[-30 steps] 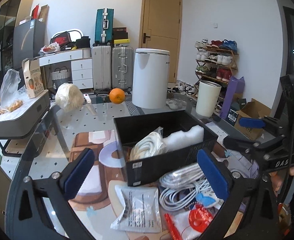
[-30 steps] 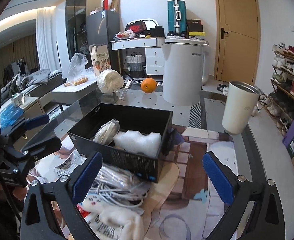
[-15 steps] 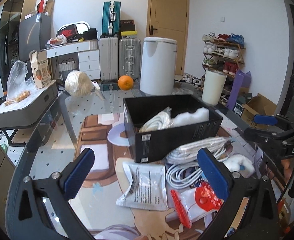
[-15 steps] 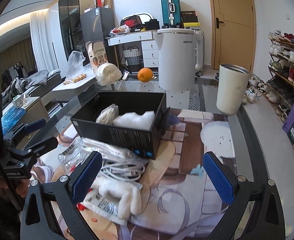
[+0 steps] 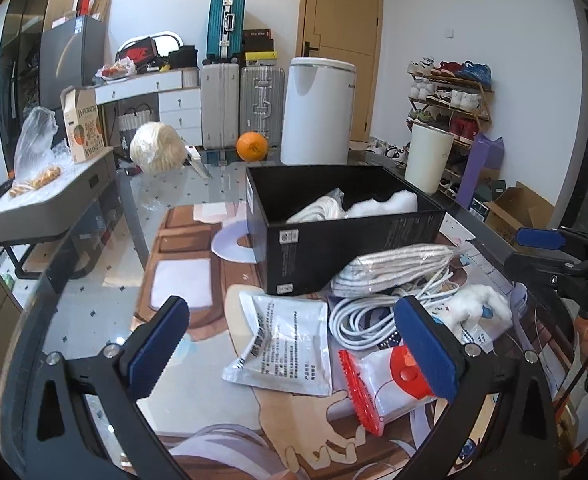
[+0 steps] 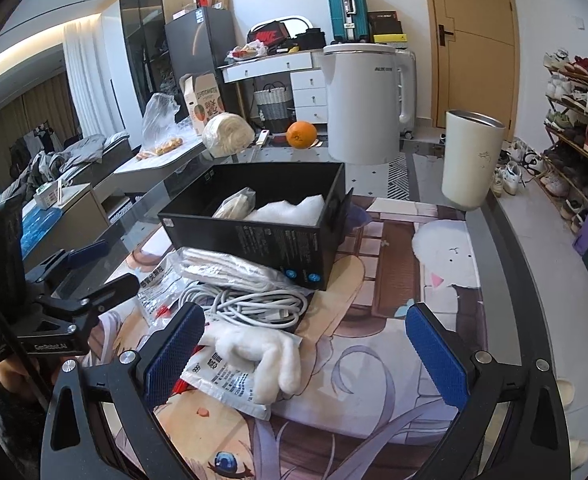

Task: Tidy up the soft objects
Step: 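Move the right gripper over the white plush bunny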

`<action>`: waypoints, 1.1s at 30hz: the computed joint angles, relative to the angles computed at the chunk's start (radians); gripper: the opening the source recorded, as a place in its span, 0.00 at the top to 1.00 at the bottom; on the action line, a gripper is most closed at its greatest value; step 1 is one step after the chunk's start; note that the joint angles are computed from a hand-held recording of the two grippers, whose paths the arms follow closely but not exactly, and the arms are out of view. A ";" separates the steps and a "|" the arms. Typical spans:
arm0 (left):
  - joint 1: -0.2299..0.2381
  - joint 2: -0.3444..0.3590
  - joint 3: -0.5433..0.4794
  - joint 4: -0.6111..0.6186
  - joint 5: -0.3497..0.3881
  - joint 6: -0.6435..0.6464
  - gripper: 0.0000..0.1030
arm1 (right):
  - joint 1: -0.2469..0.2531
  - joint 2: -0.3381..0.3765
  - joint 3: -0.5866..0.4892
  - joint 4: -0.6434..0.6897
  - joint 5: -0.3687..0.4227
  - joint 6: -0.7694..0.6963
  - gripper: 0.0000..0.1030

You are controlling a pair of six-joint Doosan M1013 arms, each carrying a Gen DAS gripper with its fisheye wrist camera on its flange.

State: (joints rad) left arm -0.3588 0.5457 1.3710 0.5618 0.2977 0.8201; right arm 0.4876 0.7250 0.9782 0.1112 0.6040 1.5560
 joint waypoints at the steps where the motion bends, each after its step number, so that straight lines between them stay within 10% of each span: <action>1: -0.001 0.003 -0.003 -0.003 0.009 0.004 0.00 | 0.000 0.003 -0.003 0.004 0.008 -0.007 0.01; 33: 0.018 0.003 0.009 -0.232 -0.027 0.203 0.00 | 0.018 0.073 -0.090 0.110 0.148 -0.139 0.01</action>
State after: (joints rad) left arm -0.3410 0.5489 1.3803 0.3297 0.2710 1.0232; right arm 0.5053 0.7979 0.8885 0.2216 0.7521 1.4175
